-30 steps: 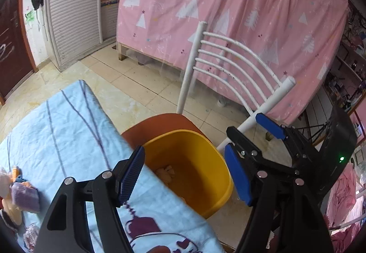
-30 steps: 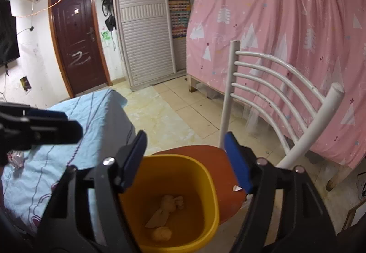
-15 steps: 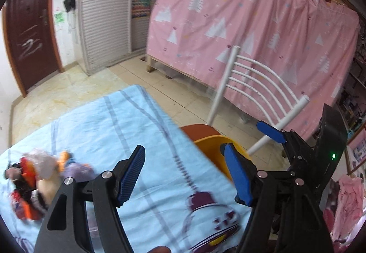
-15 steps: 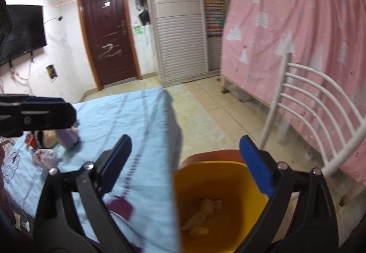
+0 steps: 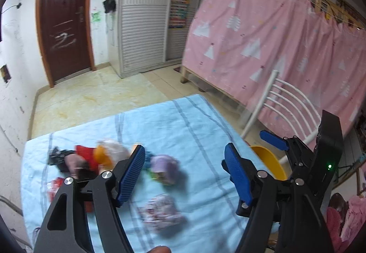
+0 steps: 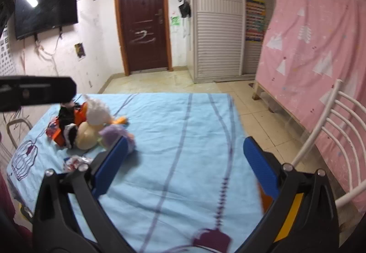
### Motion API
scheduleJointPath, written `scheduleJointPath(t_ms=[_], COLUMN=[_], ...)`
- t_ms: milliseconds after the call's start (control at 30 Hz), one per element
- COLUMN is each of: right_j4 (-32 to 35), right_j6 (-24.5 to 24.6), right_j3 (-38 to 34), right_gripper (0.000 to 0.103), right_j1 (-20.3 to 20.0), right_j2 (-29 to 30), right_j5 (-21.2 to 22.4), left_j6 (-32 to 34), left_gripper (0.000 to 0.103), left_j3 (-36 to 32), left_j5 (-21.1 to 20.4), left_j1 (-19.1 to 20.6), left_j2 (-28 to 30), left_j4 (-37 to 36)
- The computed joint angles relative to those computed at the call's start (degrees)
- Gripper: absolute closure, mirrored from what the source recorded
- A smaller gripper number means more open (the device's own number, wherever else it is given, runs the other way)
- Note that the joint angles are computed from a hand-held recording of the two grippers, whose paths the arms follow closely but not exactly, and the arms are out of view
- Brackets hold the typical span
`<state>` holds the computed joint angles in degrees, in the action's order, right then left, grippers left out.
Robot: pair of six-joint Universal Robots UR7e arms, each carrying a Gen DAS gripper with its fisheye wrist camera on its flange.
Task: Collect trash
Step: 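Move both tools back over the bedsheet toward the remaining clutter, then grasp the red snack bag with the left tool while the right tool grasps the purple cloth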
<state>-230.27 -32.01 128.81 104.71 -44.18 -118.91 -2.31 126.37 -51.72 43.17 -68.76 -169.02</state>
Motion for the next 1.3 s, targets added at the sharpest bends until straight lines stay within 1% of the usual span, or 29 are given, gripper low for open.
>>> scheduleJointPath(t_ms=[200, 467, 633, 833, 967, 1100, 1167, 1300], right_j4=[5.4, 11.5, 14.2, 16.7, 18.7, 21.3, 22.5, 22.5], right_j6=[0.7, 2.3, 2.6, 3.0, 3.4, 4.7, 5.1, 5.3], right_j3=[-3.6, -7.7, -9.7, -11.1, -12.1, -13.2, -13.7, -14.2], right_gripper=[0.006, 0.006, 0.006, 0.006, 0.006, 0.006, 0.006, 0.006], right_j1=[1.6, 3.0, 3.2, 3.3, 3.1, 2.7, 2.5, 2.7], right_j2=[2.5, 5.7, 7.3, 8.3, 8.8, 9.0, 9.2, 9.5], right_j5=[0.0, -0.6, -0.9, -1.0, -1.0, -1.1, -1.6, -2.5], left_j6=[0.8, 1.3, 2.2, 2.8, 3.0, 2.6, 2.8, 4.5], left_gripper=[0.039, 0.039, 0.039, 0.039, 0.039, 0.039, 0.039, 0.039], left_j3=[0.6, 0.7, 0.0, -0.9, -1.8, -2.5, -2.9, -2.9], left_j5=[3.2, 7.0, 9.9, 9.5, 9.4, 10.1, 9.0, 8.1], left_j1=[3.4, 9.8, 13.1, 17.2, 19.3, 20.8, 21.7, 22.2], left_j2=[-3.5, -7.7, -8.1, -7.6, -6.3, -4.9, -4.7, -4.1], left_j4=[-0.1, 1.8, 2.9, 3.8, 4.5, 5.4, 5.6, 4.3])
